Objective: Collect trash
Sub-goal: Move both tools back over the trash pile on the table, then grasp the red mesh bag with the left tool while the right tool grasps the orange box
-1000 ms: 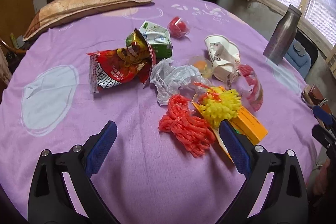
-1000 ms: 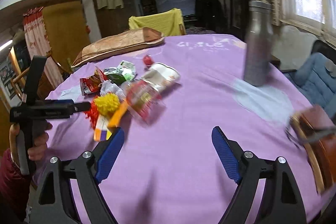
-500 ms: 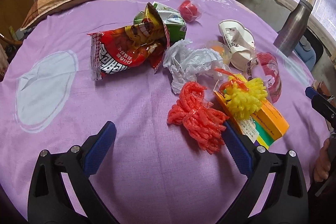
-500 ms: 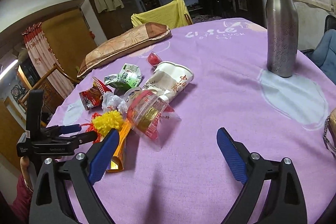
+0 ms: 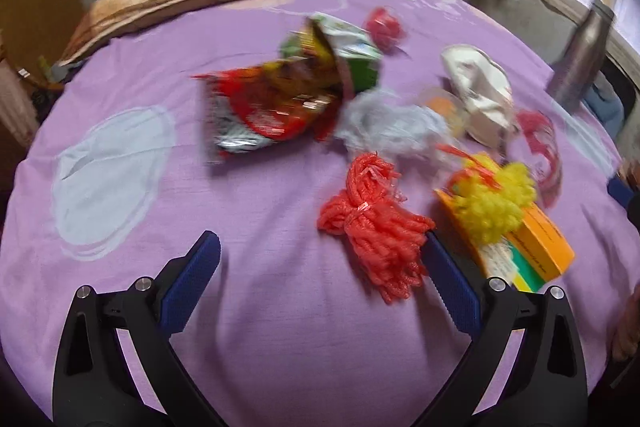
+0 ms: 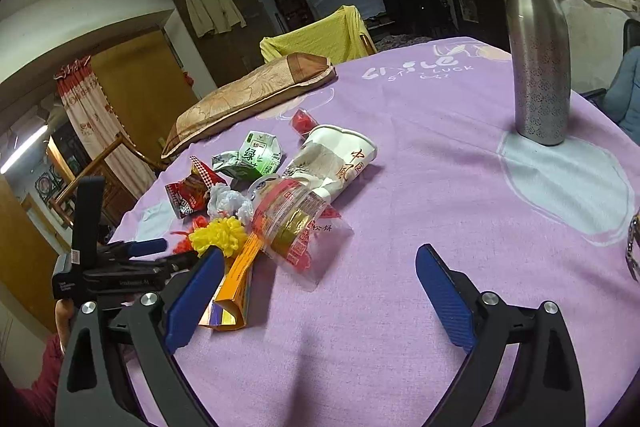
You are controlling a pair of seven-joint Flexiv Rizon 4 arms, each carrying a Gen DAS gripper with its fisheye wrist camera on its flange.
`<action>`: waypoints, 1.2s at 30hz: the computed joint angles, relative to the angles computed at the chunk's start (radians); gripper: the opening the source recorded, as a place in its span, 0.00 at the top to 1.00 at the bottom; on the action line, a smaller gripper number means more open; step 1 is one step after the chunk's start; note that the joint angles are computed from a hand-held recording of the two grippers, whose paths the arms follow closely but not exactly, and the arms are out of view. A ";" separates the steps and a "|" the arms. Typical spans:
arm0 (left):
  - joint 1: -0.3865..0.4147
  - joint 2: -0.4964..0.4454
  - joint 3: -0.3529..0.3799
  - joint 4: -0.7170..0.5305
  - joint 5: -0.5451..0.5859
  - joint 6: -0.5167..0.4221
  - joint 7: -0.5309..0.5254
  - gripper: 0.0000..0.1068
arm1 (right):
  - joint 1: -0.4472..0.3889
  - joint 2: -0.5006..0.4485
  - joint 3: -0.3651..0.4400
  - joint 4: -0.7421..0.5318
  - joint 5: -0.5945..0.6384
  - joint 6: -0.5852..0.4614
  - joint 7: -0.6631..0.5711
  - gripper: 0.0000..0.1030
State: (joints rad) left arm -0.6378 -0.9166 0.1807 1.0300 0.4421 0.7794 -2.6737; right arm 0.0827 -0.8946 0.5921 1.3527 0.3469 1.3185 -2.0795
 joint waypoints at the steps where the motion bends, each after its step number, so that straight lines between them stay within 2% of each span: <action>1: -0.016 0.010 0.023 0.012 0.014 -0.012 -0.037 0.10 | 0.000 0.001 -0.001 0.002 0.001 0.001 0.000 0.08; 5: -0.018 0.046 0.027 0.075 0.045 0.039 -0.111 0.10 | 0.005 0.003 -0.009 0.001 -0.004 -0.013 0.002 0.07; 13: -0.005 0.005 -0.009 0.007 0.040 0.020 0.027 0.10 | 0.024 0.012 -0.028 0.021 -0.023 0.021 0.006 0.07; 18: 0.040 0.003 -0.046 0.045 -0.025 0.144 0.054 0.10 | 0.014 0.009 -0.017 0.023 -0.034 0.022 0.017 0.06; 20: 0.046 -0.006 -0.045 0.042 -0.053 0.160 0.073 0.10 | 0.012 0.007 -0.015 0.021 -0.038 0.016 0.021 0.06; 24: 0.041 -0.024 -0.023 0.018 -0.094 0.111 0.083 0.11 | 0.009 0.006 -0.014 0.020 -0.040 0.013 0.029 0.06; 27: 0.040 0.000 -0.002 0.064 -0.104 0.125 0.016 0.15 | 0.007 0.004 -0.013 0.015 -0.040 0.002 0.033 0.06; 30: 0.003 0.018 0.047 0.076 -0.061 0.094 -0.060 0.15 | 0.008 0.004 -0.015 0.014 -0.038 -0.003 0.035 0.06; 32: 0.010 0.004 0.027 0.042 -0.051 0.055 -0.023 0.15 | 0.012 0.005 -0.020 0.011 -0.042 -0.019 0.036 0.06; 34: 0.039 -0.011 -0.017 0.023 -0.069 0.057 0.040 0.22 | 0.016 0.004 -0.025 0.000 -0.054 -0.067 0.030 0.06; 36: 0.041 -0.025 -0.022 -0.002 -0.076 0.037 0.063 0.22 | 0.022 0.003 -0.028 -0.012 -0.056 -0.110 0.010 0.06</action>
